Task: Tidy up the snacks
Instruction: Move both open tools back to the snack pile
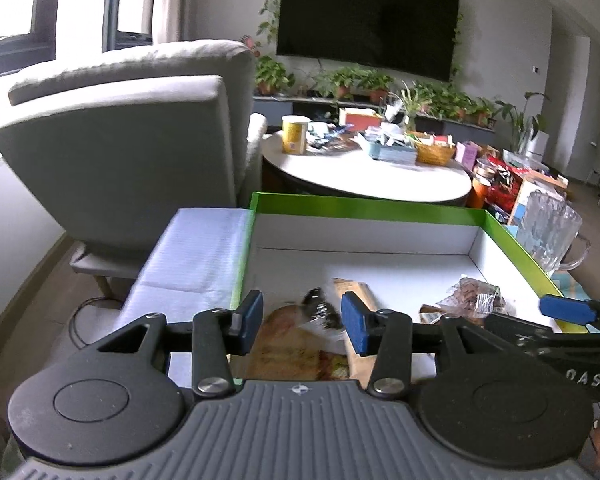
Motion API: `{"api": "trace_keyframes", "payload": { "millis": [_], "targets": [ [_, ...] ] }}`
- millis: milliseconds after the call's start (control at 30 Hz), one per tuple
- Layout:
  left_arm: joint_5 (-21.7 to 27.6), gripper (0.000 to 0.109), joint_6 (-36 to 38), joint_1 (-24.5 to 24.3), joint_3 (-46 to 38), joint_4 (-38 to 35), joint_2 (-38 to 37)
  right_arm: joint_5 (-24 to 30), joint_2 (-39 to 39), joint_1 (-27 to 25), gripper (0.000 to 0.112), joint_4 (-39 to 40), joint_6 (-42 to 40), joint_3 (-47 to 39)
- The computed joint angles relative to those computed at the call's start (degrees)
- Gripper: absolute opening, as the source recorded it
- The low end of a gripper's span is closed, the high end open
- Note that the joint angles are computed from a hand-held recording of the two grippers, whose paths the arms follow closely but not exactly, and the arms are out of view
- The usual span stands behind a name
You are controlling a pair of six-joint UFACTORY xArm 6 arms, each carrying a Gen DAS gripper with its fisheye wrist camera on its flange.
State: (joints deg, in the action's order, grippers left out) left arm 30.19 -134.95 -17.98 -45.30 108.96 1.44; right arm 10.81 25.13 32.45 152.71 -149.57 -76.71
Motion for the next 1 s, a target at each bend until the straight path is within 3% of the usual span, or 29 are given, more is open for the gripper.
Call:
{"api": "trace_keyframes", "payload": {
  "millis": [133, 267, 633, 867, 1000],
  "targets": [
    [2.38, 0.041, -0.43, -1.26, 6.95, -2.43, -6.96, 1.39, -3.31, -0.68, 0.055, 2.88, -2.22, 4.16],
    [1.4, 0.041, 1.67, -2.38, 11.69, -4.75, -10.61, 3.18, -6.59, -1.23, 0.055, 2.19, -0.33, 8.3],
    [-3.8, 0.041, 5.33, -4.93, 11.62, -7.89, -5.31, 5.38, -14.35, -1.49, 0.055, 6.97, -6.55, 17.27],
    [-11.25, 0.041, 2.78, -6.16, 17.95, -11.48, -12.23, 4.95, -15.92, -2.32, 0.055, 9.07, -8.76, 20.01],
    [-16.06, 0.041, 5.86, -7.55, 20.53, -15.92, -15.22, 4.29, -16.0, -2.66, 0.055, 10.7, -10.1, 21.09]
  ]
}}
